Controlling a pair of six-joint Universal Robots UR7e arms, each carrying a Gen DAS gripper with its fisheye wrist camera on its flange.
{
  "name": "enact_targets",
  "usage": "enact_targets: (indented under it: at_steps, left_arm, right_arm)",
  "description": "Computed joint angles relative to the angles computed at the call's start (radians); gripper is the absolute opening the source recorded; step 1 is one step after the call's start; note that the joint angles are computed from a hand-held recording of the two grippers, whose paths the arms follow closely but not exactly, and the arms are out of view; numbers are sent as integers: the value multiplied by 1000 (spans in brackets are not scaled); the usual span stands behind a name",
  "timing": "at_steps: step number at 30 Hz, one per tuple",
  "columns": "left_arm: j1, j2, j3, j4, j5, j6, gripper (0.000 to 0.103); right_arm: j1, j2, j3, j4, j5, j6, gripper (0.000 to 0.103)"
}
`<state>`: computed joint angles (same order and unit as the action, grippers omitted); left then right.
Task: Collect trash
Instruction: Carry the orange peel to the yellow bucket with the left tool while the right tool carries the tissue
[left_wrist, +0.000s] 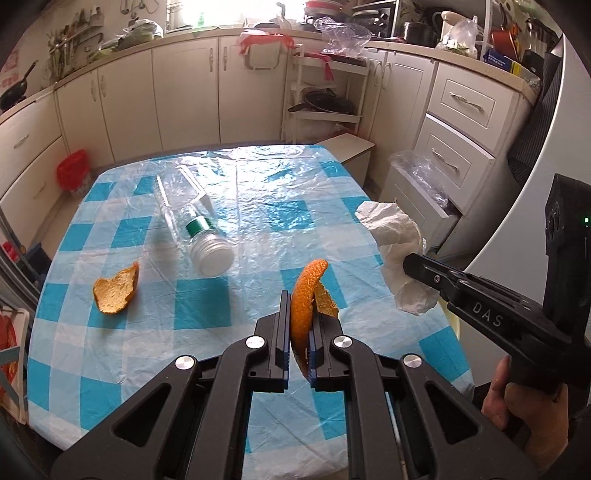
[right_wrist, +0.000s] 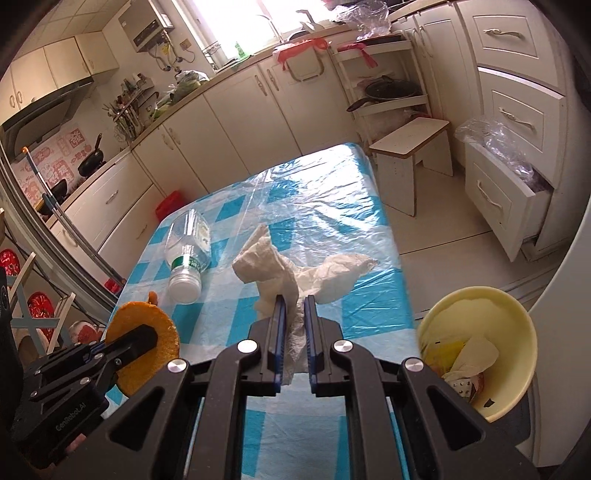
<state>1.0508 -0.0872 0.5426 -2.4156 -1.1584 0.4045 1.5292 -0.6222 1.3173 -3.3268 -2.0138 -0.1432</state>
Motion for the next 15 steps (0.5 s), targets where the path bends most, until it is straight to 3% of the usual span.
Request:
enact_targets:
  at_steps: [7,15]
  left_arm:
    - [-26,50,-56,34,-42,5,7]
    - [-48,159,-224,135,-69,1,7]
  right_arm:
    - [-39,-60,79,-70,-71,91,11]
    - [-74,-84,108,-42,-144,218,11]
